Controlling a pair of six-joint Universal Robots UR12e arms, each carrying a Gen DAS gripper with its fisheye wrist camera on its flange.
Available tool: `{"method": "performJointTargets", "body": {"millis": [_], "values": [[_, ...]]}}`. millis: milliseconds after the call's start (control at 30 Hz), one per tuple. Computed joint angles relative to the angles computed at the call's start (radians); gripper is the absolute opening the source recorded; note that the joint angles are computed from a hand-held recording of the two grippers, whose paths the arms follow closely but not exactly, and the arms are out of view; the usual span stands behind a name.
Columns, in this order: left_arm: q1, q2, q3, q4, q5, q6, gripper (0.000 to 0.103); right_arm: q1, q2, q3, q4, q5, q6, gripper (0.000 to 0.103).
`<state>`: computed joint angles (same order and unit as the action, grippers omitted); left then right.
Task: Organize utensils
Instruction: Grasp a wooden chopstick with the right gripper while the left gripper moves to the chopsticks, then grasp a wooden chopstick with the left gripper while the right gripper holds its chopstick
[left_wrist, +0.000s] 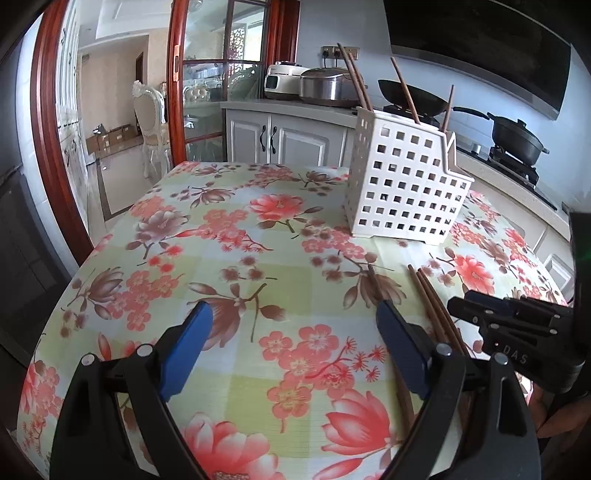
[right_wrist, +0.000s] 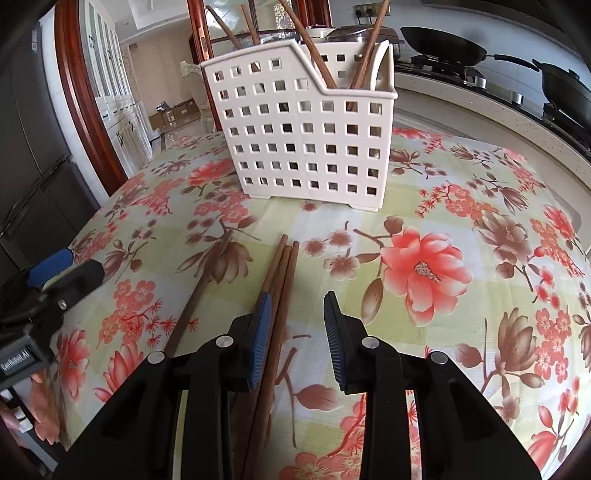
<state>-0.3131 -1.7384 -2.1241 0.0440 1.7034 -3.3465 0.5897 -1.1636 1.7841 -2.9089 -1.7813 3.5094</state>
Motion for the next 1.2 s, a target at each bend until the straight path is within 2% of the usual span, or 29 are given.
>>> {"method": "performJointTargets", "body": {"millis": [333,433,633,700,800,900,967,1033,1167,1200], "values": [[0.004,-0.001,0.000,-0.010,-0.013,0.004,0.087,0.001,0.007,-0.016,0.038,-0.007,-0.004,0.029],[0.003,-0.002,0.000,-0.011,-0.014,0.004,0.087,0.004,0.010,-0.022,0.050,-0.031,0.001,0.028],[0.003,-0.004,0.002,-0.015,-0.016,0.000,0.087,0.000,0.008,-0.019,0.052,-0.014,0.004,0.027],[0.003,-0.005,0.001,-0.016,-0.017,0.000,0.087,0.004,0.011,-0.025,0.064,-0.026,-0.005,0.027],[0.004,-0.005,0.002,-0.022,-0.020,0.003,0.087,0.022,0.019,-0.044,0.110,-0.085,-0.030,0.025],[0.005,-0.006,0.003,-0.033,-0.027,0.003,0.087,0.025,0.019,-0.046,0.112,-0.083,-0.030,0.021],[0.007,-0.006,0.009,-0.057,-0.047,0.005,0.087,0.023,0.018,-0.042,0.105,-0.078,-0.032,0.012],[0.006,-0.010,0.016,-0.078,-0.061,0.010,0.087,0.017,0.014,-0.035,0.099,-0.068,-0.027,0.008],[0.001,-0.022,0.043,-0.138,-0.082,0.026,0.086,0.006,0.002,-0.015,0.081,-0.046,-0.016,0.006],[-0.001,-0.026,0.052,-0.158,-0.094,0.029,0.082,0.005,0.000,-0.011,0.076,-0.042,-0.014,0.006]]}}
